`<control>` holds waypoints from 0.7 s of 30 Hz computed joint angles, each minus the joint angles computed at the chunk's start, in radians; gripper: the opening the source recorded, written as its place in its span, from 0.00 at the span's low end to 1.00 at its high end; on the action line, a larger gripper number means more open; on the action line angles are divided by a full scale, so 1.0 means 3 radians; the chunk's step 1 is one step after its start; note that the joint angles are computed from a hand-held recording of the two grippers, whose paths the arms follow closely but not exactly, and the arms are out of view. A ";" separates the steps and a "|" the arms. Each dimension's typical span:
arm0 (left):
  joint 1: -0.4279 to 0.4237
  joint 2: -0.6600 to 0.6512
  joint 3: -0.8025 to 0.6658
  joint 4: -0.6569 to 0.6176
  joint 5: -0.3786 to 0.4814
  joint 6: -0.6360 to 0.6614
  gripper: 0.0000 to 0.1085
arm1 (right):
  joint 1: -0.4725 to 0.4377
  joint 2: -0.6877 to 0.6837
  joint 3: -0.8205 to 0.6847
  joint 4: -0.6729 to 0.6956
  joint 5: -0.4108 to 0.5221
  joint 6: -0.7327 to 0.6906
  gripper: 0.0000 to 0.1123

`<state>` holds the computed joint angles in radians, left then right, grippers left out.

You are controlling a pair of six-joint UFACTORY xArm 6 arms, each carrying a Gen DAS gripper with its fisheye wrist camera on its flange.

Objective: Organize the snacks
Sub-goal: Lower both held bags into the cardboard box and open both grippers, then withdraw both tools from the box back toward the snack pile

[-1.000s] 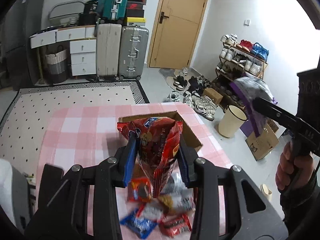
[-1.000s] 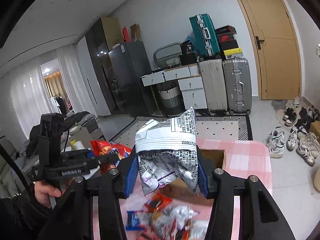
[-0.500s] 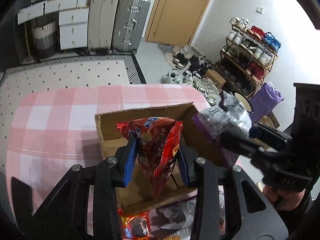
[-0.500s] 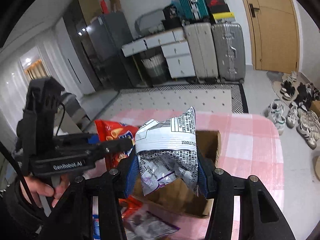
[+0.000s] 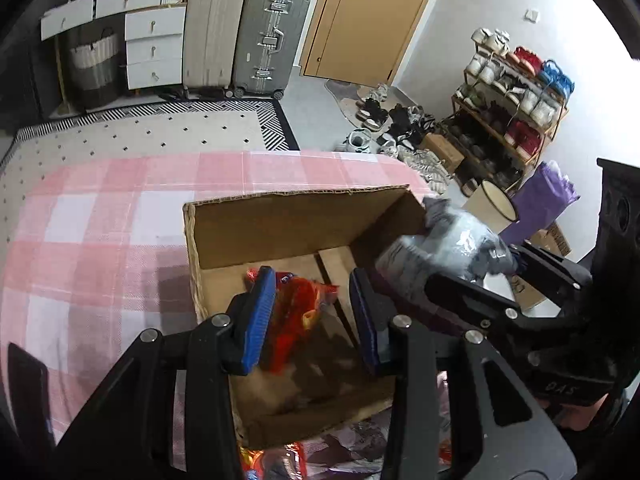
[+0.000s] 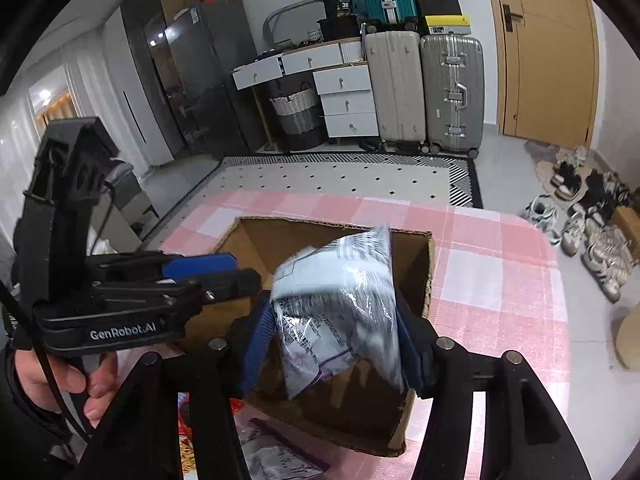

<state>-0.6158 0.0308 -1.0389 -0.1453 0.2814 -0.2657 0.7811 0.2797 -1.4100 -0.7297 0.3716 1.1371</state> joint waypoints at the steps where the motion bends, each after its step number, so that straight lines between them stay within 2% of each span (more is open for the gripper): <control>1: -0.0002 -0.0007 0.0009 -0.0023 0.0014 -0.0012 0.40 | -0.0001 -0.0027 0.0028 -0.0086 -0.0002 0.0069 0.52; 2: 0.0008 -0.0012 0.0018 0.0062 0.0032 -0.0118 0.45 | 0.0001 -0.0034 0.0021 -0.0153 0.0017 0.0127 0.53; 3: 0.0014 -0.0018 0.0029 0.0085 0.0045 -0.0171 0.56 | 0.0003 -0.0055 0.0028 -0.0229 0.0026 0.0192 0.53; 4: 0.0010 -0.0042 0.0056 0.0045 0.0029 -0.0162 0.63 | 0.0015 -0.0091 0.0042 -0.0305 0.0042 0.0252 0.55; 6: 0.0007 -0.0122 0.0151 0.0079 -0.0069 -0.0207 0.65 | 0.0041 -0.0156 0.0057 -0.0483 0.0112 0.0409 0.70; 7: 0.0011 -0.0174 0.0187 0.0263 -0.0073 -0.0359 0.68 | 0.0055 -0.0217 0.0097 -0.0591 0.0094 0.0495 0.72; 13: -0.0032 -0.0648 0.0453 0.0861 -0.0024 -0.0840 0.69 | 0.0216 -0.0586 0.0298 -0.0955 0.0233 0.0806 0.72; 17: -0.0077 -0.1160 0.0726 0.1500 0.0022 -0.1420 0.71 | 0.0409 -0.0856 0.0460 -0.1166 0.0380 0.1039 0.73; 21: -0.0184 -0.1679 0.0963 0.1986 0.0200 -0.1873 0.74 | 0.0773 -0.1121 0.0611 -0.1584 0.0779 0.1336 0.76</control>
<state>-0.6710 -0.4730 -0.7500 0.4504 0.3415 -0.8277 1.0132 -0.0567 -1.2266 -1.2051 0.6054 1.5380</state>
